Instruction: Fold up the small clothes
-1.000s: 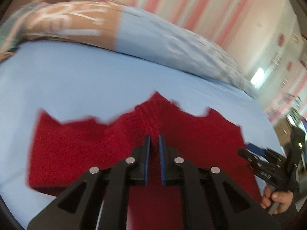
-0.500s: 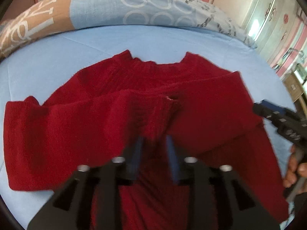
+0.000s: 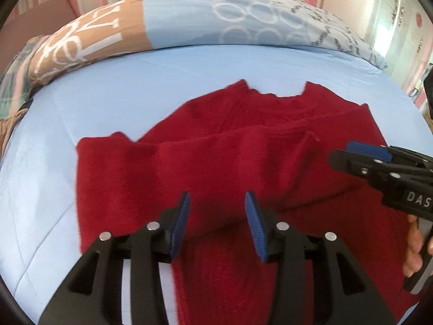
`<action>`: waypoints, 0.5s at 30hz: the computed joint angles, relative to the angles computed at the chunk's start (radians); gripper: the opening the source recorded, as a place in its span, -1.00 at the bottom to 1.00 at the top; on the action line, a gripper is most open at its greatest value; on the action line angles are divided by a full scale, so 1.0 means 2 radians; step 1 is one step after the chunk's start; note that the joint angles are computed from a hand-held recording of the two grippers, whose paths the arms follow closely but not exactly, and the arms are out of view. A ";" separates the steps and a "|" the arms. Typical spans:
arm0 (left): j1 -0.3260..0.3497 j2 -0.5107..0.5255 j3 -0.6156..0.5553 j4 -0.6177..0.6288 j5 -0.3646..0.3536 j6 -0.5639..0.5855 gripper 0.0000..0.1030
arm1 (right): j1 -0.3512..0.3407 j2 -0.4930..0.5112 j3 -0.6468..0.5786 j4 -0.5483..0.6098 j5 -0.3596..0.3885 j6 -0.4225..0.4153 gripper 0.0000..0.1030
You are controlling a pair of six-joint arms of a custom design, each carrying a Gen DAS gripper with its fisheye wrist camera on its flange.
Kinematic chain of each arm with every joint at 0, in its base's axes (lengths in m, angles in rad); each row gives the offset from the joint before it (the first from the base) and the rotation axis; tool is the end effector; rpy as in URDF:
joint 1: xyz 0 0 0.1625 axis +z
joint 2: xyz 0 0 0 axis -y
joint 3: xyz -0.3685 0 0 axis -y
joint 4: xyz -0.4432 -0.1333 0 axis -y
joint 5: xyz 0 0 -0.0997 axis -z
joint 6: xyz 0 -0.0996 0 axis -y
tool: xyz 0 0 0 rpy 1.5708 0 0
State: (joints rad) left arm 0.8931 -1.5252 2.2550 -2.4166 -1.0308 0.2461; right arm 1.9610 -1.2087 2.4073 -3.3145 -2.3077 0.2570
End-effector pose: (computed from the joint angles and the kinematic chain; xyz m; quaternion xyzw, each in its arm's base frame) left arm -0.1422 -0.4709 0.1618 0.4149 0.8682 -0.1116 0.2481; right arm 0.2193 -0.3588 0.0829 -0.0369 -0.9029 0.3484 0.2490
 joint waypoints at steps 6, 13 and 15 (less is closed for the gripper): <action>0.007 -0.011 0.006 -0.002 0.010 0.002 -0.17 | -0.021 0.033 -0.036 0.025 0.022 0.039 -0.35; 0.017 -0.009 -0.004 0.001 0.006 -0.008 -0.17 | -0.009 0.031 -0.024 -0.011 -0.005 0.031 -0.79; 0.016 -0.011 -0.010 0.001 -0.006 -0.014 -0.17 | 0.009 0.021 -0.018 -0.041 -0.053 0.011 -0.79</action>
State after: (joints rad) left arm 0.9258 -1.5465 2.2356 -2.4155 -1.0426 0.2175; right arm 1.9798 -1.1674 2.3721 -3.3959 -2.4138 0.2781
